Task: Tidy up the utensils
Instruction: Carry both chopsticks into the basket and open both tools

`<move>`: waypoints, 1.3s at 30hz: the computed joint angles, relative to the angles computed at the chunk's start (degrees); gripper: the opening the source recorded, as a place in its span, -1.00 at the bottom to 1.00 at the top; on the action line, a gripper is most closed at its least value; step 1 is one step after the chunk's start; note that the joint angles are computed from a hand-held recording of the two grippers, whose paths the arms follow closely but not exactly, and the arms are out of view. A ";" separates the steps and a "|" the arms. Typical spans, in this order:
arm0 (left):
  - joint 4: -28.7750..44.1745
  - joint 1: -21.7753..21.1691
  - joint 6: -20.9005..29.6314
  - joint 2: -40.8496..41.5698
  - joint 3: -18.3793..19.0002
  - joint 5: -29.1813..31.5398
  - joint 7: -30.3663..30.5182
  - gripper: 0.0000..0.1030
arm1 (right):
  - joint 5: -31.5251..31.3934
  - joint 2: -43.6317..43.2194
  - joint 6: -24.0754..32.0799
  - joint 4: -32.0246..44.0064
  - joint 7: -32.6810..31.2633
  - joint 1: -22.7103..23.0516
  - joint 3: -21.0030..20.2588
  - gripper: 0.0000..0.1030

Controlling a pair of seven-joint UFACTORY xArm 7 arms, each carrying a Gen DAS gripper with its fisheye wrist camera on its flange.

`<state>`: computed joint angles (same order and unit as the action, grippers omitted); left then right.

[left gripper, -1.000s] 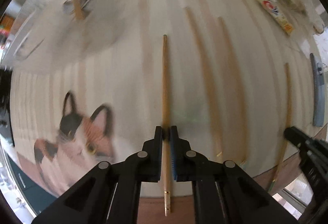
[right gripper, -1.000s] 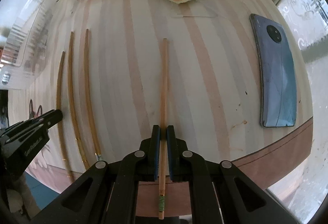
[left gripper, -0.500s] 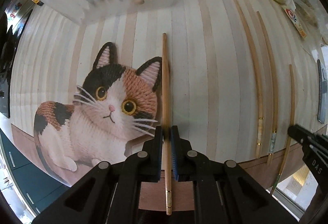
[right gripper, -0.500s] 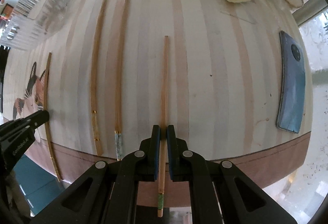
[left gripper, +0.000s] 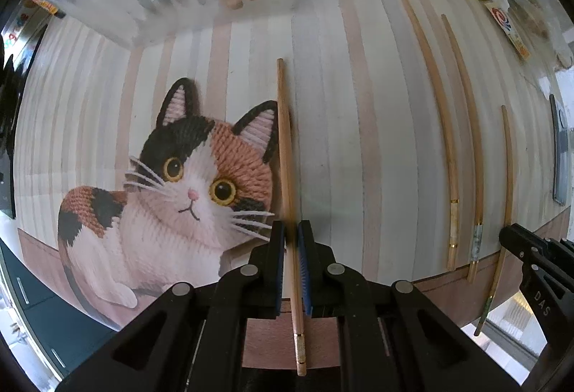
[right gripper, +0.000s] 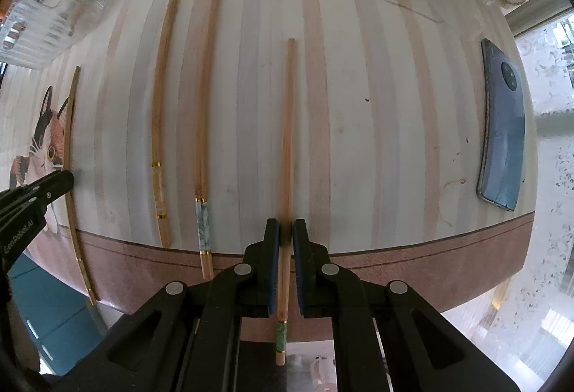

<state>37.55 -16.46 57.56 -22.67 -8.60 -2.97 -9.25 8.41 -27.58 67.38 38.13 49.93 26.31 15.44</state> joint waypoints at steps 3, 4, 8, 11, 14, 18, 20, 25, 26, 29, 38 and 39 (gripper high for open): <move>0.48 -0.38 -0.09 0.02 -1.30 1.54 -1.08 -0.91 | -0.32 -1.18 -1.40 -1.48 0.83 -0.48 -0.26 -0.86; 0.53 -0.60 -0.09 -0.47 -1.54 1.82 -1.39 -0.91 | -0.50 -2.09 -1.34 -2.23 0.68 -0.65 -0.55 -0.86; 2.31 -1.75 0.56 -2.75 -1.80 1.56 -1.50 -0.91 | 0.08 -5.62 -1.18 -3.28 1.31 -0.75 -0.61 -0.86; 5.02 -2.46 0.61 -4.01 -2.05 1.23 -1.08 -0.91 | -0.17 -7.59 -0.64 -2.40 1.92 -1.21 -0.56 -0.86; 8.58 -2.84 0.57 -4.38 -2.37 0.92 -0.94 -0.91 | -1.18 -9.11 -0.02 -0.30 2.06 -2.19 -0.60 -0.86; 14.00 -2.51 0.21 -3.65 -1.82 0.41 -0.14 -0.91 | -3.31 -10.22 0.30 3.50 0.40 -4.23 -1.35 -0.86; 16.67 -2.01 -0.21 -2.66 -1.76 0.46 -0.10 -0.91 | -4.26 -10.00 -0.23 5.74 -1.32 -5.55 -2.19 -0.87; 23.31 0.14 -1.11 1.29 -0.97 1.67 -0.01 -0.91 | -5.33 -5.66 -3.72 11.76 -5.83 -8.36 -3.72 -0.86; 24.51 0.77 -1.24 2.15 -0.74 2.08 -0.27 -0.91 | -5.45 -4.30 -4.61 13.11 -6.54 -8.84 -3.85 -0.86; 27.25 2.30 -1.36 4.13 0.24 2.63 -0.47 -0.91 | -5.64 1.78 -8.04 18.09 -8.38 -9.78 -3.96 -0.86; 40.77 7.52 2.63 16.41 5.77 -1.31 5.35 -0.91 | -7.43 24.79 -11.96 41.23 -10.12 -8.77 -4.04 -0.87; 42.51 8.10 3.71 18.15 6.12 -2.43 5.91 -0.91 | -7.03 28.08 -12.17 44.65 -10.09 -8.33 -4.22 -0.87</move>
<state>80.05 -8.36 61.27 -4.52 -2.48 -5.40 -3.34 1.38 0.50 55.21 82.77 39.84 17.98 11.21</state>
